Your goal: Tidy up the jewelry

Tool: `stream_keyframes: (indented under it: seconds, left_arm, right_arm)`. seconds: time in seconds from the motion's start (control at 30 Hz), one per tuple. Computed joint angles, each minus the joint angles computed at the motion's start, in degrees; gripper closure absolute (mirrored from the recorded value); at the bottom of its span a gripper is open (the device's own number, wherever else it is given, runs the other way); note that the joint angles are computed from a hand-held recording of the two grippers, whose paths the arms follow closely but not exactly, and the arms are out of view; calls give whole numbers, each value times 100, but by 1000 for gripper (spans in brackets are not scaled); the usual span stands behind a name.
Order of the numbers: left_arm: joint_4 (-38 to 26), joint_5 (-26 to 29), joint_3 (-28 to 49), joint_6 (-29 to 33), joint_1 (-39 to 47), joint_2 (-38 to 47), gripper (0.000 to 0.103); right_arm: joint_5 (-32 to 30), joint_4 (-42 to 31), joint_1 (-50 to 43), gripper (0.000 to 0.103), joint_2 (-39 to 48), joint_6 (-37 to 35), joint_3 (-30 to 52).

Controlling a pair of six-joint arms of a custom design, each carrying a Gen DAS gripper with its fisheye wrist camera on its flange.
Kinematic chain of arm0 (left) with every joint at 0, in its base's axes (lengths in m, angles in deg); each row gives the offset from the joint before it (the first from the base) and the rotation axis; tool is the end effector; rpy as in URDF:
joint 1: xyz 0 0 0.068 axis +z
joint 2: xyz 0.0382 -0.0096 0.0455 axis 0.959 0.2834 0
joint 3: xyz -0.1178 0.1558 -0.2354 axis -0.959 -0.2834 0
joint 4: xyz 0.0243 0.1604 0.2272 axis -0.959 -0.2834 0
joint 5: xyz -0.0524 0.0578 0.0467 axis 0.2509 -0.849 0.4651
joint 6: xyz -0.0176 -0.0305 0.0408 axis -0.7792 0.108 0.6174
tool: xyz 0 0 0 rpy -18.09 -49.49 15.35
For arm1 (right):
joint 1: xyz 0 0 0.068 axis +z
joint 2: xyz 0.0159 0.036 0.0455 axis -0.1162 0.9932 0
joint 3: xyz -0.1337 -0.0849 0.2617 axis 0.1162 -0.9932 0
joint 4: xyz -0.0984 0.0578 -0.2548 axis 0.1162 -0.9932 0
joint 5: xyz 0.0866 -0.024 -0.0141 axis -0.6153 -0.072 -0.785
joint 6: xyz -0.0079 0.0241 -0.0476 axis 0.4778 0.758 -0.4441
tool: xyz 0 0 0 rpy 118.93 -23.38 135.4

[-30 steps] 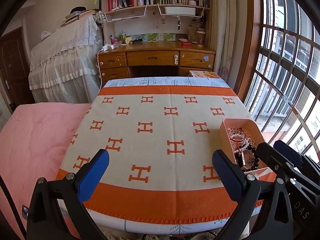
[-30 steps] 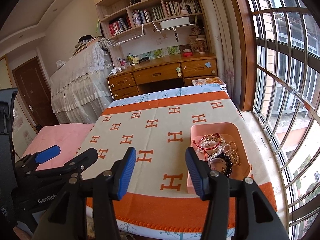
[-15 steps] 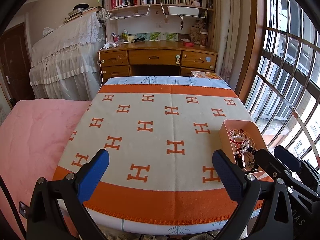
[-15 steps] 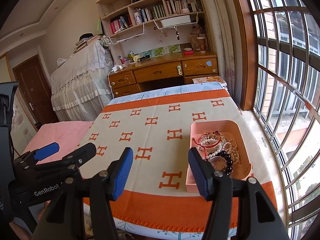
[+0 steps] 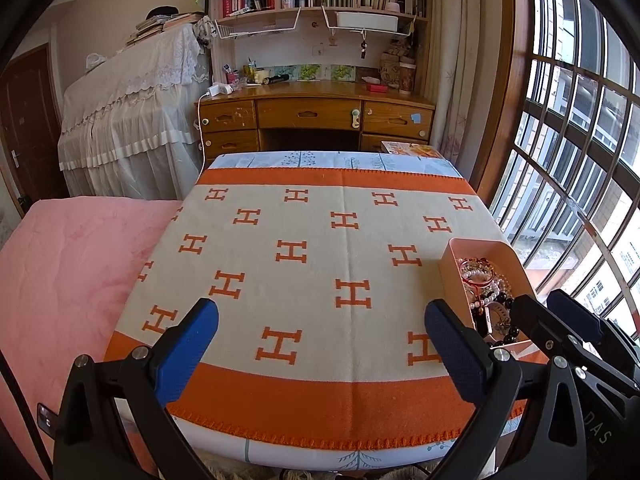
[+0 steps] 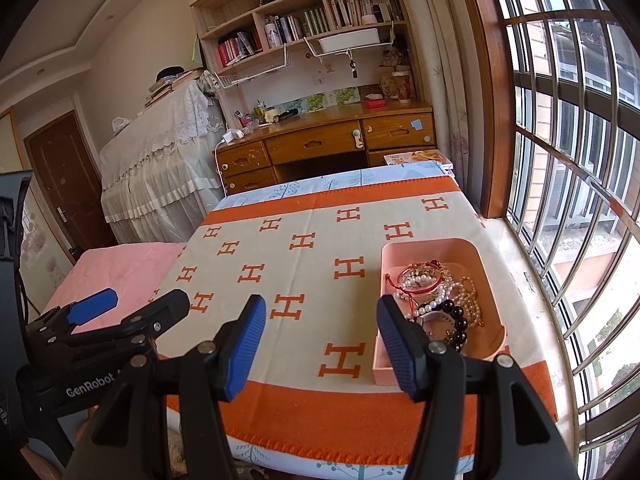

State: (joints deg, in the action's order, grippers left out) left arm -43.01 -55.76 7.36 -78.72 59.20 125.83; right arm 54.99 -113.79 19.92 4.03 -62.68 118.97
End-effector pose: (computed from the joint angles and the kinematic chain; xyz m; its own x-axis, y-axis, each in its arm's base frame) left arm 0.2774 -0.0646 0.3449 -0.6813 -0.0044 -0.7320 0.0029 1.0000 -0.0087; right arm 0.2287 0.1071 0.3437 -0.6185 0.1509 -0.7711 -0.0520 0.9714 0.2318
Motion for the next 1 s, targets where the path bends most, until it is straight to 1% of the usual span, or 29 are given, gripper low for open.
stream_keyframes:
  seconds: [0.43,0.73,1.0]
  left_arm:
    - [6,39,-21,6,22,-15,1]
    - [147,65,-130,40,54,-21,1]
    - [242,319,-290,107,293,-77,1]
  right_arm:
    - [5,-15,22,45,0,47,-3]
    - [-14,-19,6,45,-5,45,-5]
    - [88,-52,133,45,22,102,-14]
